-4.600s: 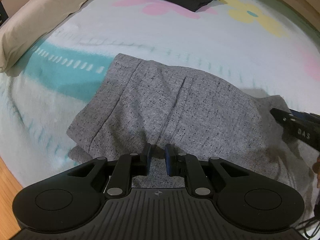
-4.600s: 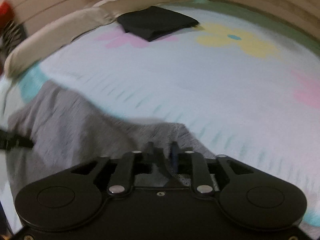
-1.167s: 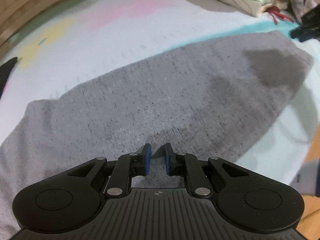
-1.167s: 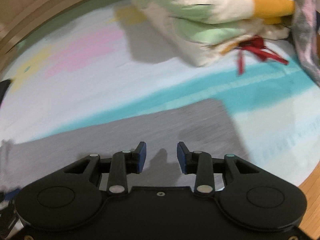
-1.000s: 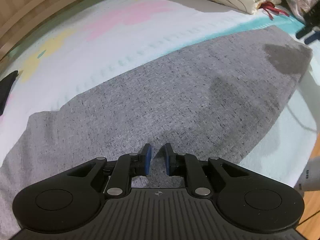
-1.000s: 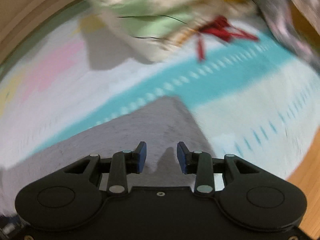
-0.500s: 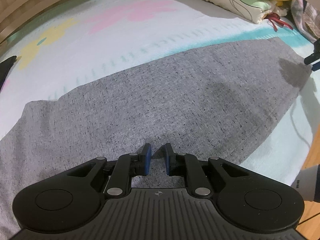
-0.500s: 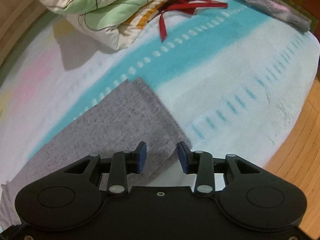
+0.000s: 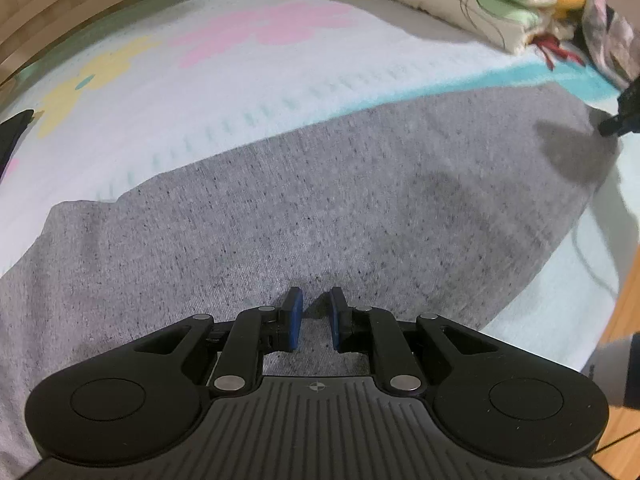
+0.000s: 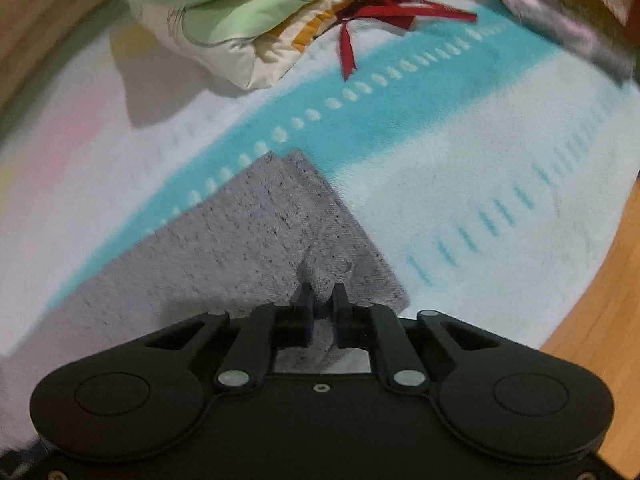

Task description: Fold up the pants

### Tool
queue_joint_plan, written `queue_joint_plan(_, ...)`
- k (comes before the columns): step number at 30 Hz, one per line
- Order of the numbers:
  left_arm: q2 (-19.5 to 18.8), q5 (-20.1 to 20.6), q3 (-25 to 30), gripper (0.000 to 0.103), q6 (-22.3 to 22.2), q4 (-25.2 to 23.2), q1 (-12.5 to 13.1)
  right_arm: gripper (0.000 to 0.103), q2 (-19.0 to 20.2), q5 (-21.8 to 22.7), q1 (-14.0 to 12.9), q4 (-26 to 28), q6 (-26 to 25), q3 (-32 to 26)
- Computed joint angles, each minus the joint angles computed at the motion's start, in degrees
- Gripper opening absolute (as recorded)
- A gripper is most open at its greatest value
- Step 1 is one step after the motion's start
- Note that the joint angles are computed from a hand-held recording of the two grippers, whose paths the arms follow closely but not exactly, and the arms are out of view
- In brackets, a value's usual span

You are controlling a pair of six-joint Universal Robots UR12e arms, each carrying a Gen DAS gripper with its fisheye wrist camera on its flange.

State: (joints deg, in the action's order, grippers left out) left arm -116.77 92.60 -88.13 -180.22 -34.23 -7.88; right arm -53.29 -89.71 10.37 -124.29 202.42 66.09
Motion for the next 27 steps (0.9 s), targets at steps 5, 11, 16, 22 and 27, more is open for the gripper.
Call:
queue_joint_plan(5,0.19,-1.72,-0.33,0.014,-0.29,0.67,0.25,0.008,-0.95,-9.03,2.13,-3.41,-4.03,1.23)
queue_joint_plan(11,0.47,-0.55,-0.86,0.014,0.95,1.58,0.04,0.007,-0.14,-7.3,1.28,0.21,-2.17,-0.12)
queue_joint_plan(16,0.36,-1.73,-0.34,0.014,0.93,-0.14,0.24,0.008,-0.41,-5.68,0.63,0.13,1.0,0.08)
queue_joint_plan(22,0.18,-0.3,-0.45,0.014,2.7,-0.21,-0.16,0.04,-1.28,-4.27,0.39,-3.33,1.78,1.46)
queue_joint_plan(27,0.11,0.12,-0.59,0.014,2.31,0.39,-0.32,0.05,-0.78,-1.64,-0.31,-11.75,2.21,2.02)
